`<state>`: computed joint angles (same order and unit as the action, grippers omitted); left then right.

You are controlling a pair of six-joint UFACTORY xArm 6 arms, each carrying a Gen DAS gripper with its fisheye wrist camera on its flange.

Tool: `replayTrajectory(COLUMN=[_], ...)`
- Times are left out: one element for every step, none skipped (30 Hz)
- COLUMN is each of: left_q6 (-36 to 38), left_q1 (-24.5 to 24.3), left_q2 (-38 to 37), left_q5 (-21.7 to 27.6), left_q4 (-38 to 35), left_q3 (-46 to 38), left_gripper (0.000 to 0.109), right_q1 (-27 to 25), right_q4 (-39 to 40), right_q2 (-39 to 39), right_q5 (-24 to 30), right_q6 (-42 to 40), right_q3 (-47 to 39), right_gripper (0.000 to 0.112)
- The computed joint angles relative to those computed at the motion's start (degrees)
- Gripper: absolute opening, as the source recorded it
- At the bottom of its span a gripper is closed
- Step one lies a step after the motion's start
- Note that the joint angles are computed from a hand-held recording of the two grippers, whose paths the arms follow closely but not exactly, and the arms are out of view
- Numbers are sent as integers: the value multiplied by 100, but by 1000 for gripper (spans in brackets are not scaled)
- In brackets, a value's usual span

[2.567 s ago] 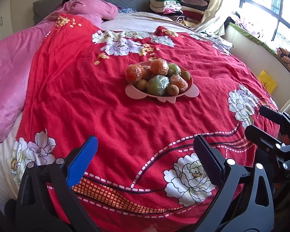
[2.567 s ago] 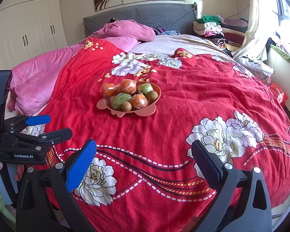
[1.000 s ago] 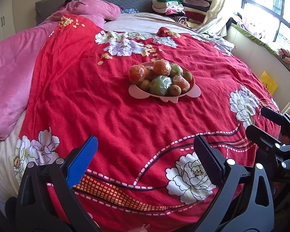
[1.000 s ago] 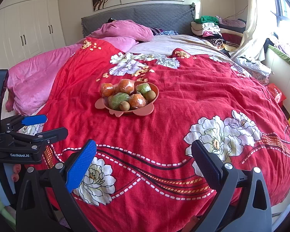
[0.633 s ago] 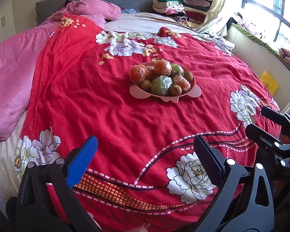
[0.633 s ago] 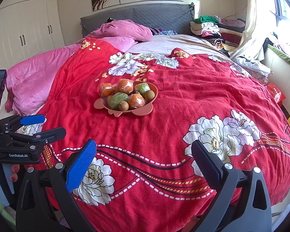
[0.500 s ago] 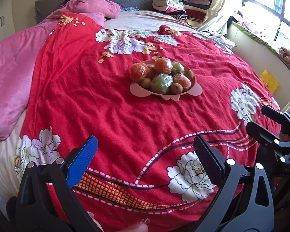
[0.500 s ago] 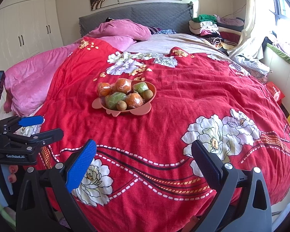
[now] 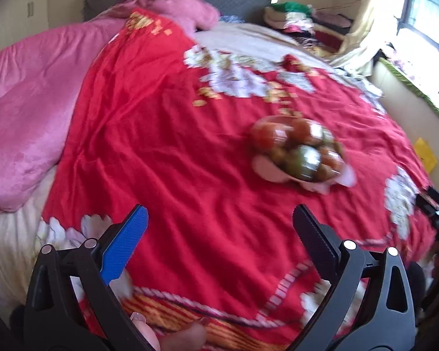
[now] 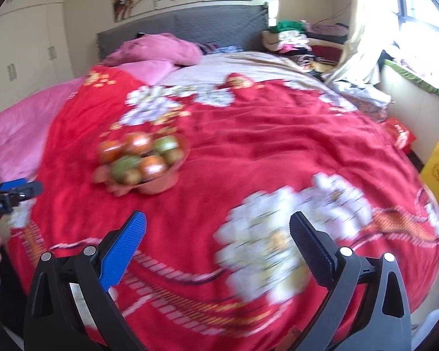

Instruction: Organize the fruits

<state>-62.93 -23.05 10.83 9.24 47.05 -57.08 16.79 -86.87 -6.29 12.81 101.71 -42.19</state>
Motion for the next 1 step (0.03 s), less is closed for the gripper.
replayTrajectory(left_q6=[93], left_q1=[118], left_q2=[200], left_q5=[177], left_q4=[-92], left_q3=[-239], left_gripper=[93], right_q1=[-256], right_q4=[247], right_q2=[96], right_q5=[109], right_q6=[-311], right_q3=[-82], right_gripper=[98])
